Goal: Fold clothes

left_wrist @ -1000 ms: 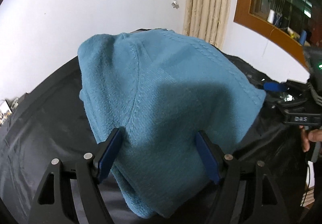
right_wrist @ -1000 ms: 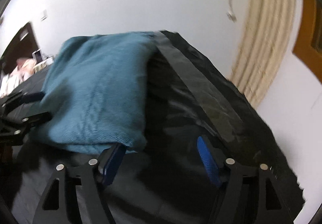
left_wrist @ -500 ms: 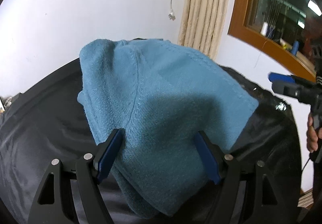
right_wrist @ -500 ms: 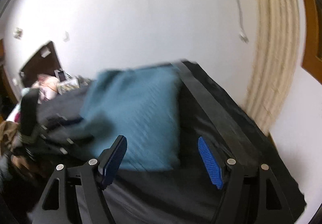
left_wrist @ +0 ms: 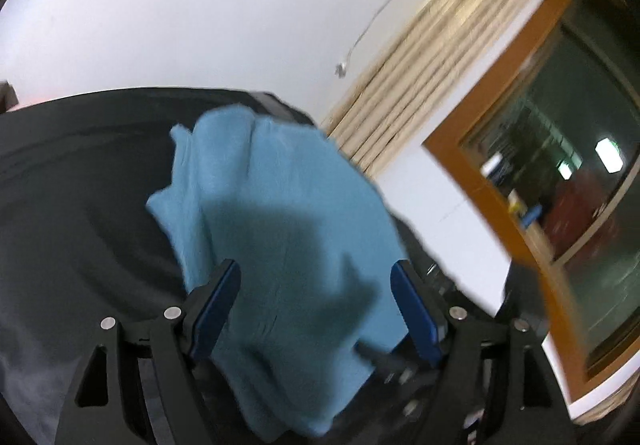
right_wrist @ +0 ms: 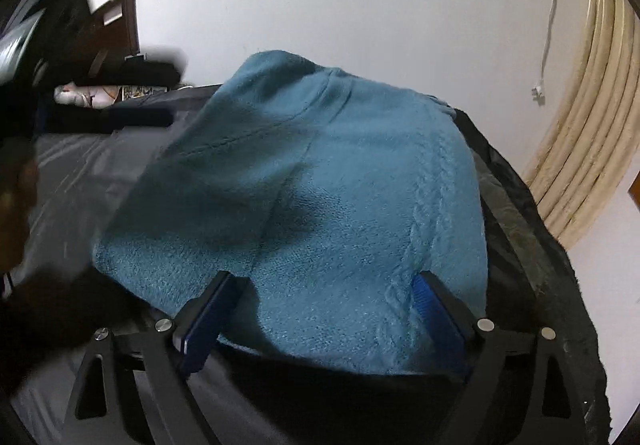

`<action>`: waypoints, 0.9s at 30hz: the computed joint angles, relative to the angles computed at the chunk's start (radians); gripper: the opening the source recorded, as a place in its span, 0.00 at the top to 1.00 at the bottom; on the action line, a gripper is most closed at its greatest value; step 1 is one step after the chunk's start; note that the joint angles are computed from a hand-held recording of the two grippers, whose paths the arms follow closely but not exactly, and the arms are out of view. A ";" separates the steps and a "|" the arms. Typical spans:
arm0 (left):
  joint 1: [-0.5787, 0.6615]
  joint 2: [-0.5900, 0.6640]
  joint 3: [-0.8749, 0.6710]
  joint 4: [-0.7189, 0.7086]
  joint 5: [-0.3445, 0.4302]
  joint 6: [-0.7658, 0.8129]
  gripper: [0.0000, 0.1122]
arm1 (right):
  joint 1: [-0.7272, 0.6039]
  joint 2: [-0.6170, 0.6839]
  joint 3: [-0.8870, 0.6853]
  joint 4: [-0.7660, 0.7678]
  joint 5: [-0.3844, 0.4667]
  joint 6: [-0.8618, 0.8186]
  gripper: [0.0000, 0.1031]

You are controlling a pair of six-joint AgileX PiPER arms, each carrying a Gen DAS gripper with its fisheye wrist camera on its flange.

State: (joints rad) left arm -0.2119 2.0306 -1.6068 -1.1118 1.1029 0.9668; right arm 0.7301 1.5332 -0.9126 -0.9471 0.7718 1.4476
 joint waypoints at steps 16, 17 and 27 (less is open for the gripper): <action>-0.120 0.302 -0.461 0.233 -0.066 -0.433 0.34 | -0.015 -0.041 0.048 -0.027 -0.081 0.069 0.09; -0.117 0.297 -0.451 0.245 -0.079 -0.439 0.45 | -0.017 -0.042 0.050 -0.027 -0.086 0.068 0.09; -0.076 0.308 -0.413 0.251 -0.114 -0.430 0.97 | -0.049 -0.024 0.047 -0.035 -0.117 0.043 0.05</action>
State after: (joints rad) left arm -0.2881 2.3387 -2.0198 -0.8611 0.9889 0.5364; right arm 0.6815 1.5089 -0.8656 -0.9824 0.6548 1.4906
